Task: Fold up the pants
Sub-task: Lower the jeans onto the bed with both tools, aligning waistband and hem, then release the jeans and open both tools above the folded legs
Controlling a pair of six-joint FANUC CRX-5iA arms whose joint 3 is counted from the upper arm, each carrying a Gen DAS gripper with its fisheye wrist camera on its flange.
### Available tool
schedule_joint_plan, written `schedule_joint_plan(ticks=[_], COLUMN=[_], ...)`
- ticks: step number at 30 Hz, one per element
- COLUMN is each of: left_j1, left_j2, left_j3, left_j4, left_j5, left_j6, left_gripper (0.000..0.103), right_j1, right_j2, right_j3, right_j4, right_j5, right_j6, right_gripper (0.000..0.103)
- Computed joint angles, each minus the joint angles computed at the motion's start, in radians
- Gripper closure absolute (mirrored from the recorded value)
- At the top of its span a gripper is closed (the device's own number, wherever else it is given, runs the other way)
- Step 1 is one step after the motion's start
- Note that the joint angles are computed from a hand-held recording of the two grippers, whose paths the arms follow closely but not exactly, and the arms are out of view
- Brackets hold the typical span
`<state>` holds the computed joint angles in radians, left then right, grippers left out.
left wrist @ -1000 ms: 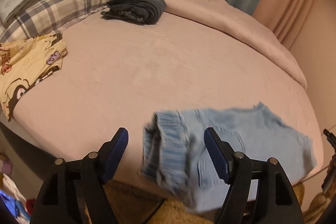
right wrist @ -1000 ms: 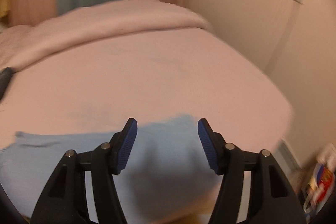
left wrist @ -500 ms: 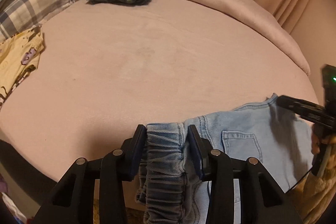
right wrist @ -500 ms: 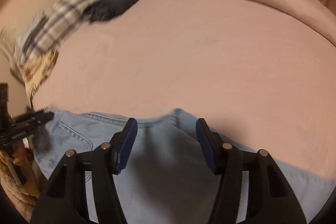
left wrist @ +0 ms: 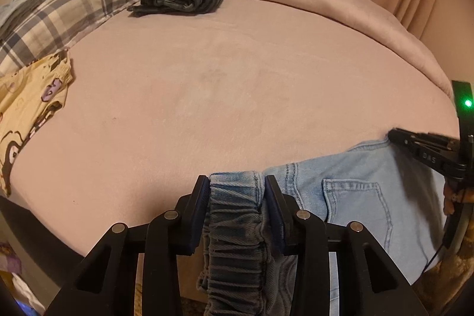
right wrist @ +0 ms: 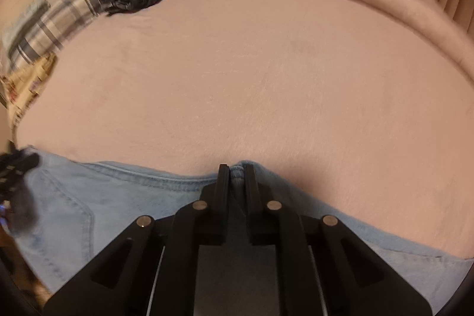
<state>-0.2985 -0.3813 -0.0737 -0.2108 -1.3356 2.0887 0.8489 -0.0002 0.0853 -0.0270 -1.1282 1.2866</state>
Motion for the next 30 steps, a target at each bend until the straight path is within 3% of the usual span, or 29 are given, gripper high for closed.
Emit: schedule_joint_plan(ticks=[5,10,16,18,21,22,25,29,30], left_j1=[-0.003,0.066,-0.026,-0.09,-0.185,-0.197,-0.173,-0.175,-0.166], left_j2=[-0.02,-0.051,-0.016,-0.014,0.001,0.0,-0.02,0.016,0.028], left_j3=[-0.019,-0.07,0.042,0.092,0.164,0.169,0.119,0.065,0.046], left_j4=[0.001,0.083,0.0,-0.073,-0.175,-0.167,-0.047,0.051,0.087], left_j5=[0.014,0.06,-0.009,-0.021,-0.048,-0.03,0.086,0.174,0.192], left_j6=[0.002,-0.018,0.065,0.111,0.162,0.166,0.119,0.084,0.063], left_gripper=[0.062,0.06,0.06,0.06,0.052,0.05,0.043,0.043,0.048], right_j1=[0.082,0.071,0.022,0.033,0.024,0.03,0.046,0.062,0.06], right_j2=[0.008,0.014,0.035,0.037,-0.005,-0.015,-0.065,-0.122,-0.131], right_j3=[-0.056,-0.046,0.013,0.021,-0.003,-0.011,-0.044,-0.067,-0.071], right_j4=[0.213,0.203,0.115,0.112,0.131,0.16,0.239,0.202,0.169], right_j5=[0.003,0.004,-0.01,0.004,0.045,0.048,0.042,0.03,0.019], right_j6=[-0.072,-0.08,-0.046,-0.084,-0.132,-0.157,-0.233,-0.197,-0.178], right_gripper=[0.089,0.089,0.089,0.089,0.087,0.078,0.035,0.036,0.038])
